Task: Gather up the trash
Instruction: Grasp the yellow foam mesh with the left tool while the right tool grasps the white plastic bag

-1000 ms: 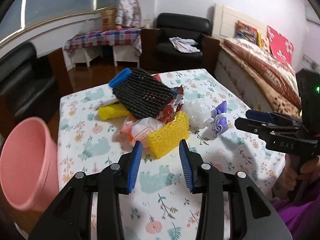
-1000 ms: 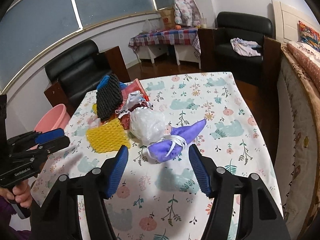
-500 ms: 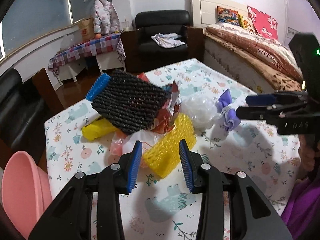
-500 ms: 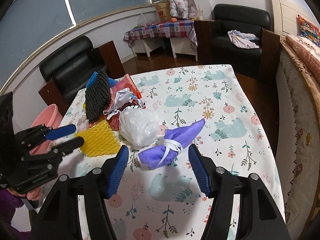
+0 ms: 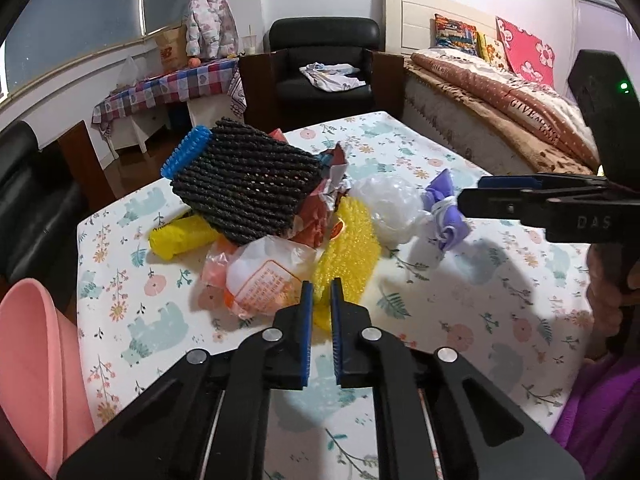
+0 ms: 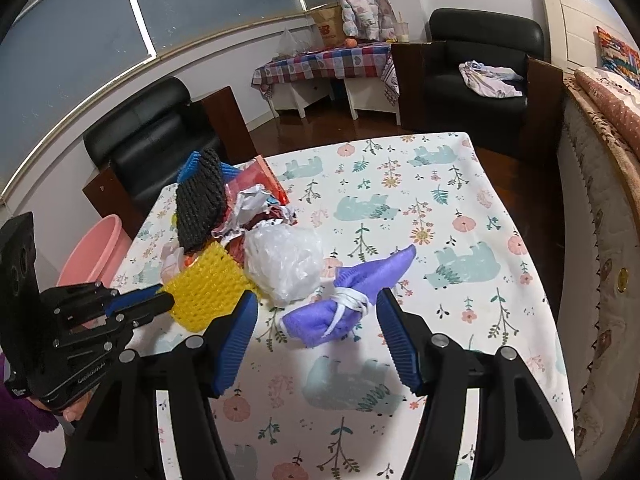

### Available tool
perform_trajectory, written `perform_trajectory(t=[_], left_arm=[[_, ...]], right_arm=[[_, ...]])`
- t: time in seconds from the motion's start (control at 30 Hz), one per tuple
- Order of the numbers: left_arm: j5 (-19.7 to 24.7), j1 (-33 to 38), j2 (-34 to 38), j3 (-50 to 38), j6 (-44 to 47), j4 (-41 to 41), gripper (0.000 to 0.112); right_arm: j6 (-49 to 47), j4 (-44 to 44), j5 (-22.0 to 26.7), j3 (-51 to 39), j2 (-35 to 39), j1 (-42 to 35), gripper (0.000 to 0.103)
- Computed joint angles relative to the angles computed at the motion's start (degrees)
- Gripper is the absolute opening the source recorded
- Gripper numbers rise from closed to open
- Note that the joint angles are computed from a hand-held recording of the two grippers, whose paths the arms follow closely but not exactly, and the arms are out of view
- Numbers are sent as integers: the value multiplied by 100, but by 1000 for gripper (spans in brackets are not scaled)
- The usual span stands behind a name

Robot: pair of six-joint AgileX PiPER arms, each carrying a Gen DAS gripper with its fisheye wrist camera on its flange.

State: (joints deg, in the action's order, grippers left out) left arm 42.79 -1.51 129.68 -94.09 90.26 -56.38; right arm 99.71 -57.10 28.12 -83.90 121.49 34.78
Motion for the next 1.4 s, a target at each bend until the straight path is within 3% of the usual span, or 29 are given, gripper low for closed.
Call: perform_trajectory(t=[0.27,0.37,0.77,0.87,0.9,0.93,1.03,1.17,1.4], left_arm=[[318,342,-625,757,415,-573,8],[340,477,-857,1021,468,-715,8],[372,879,-1163,1394,223,-964,8],[388,927,-1143,1340,1,-939,7],[406,942,-1129,1310,-85,-929,7],[418,957,-1119,1275,-158,-912,7],[360,985,-1118,1262,-237,-934,7],[242,1017,-1131,1290,-228,-1035,8],[163,1088,-1169,1284,-356,-1118,7]], right_arm=[[-3,-128,-235,-130,10,-45,61],[-669,364,-211,-553,219,-117,52],[-2569,1927,454,-2023,1092,-287,52],[-2985,2368,582,-2236,1261,-341,37],[-3055,2458,594,-2256,1286,-357,27],[-3051,2504,603,-2234,1289,-365,20],[-2666,2269,308,-1787,1055,-370,13],[-1841,1600,-17,-1092,612,-273,12],[-978,762,-121,-546,34,-19,11]])
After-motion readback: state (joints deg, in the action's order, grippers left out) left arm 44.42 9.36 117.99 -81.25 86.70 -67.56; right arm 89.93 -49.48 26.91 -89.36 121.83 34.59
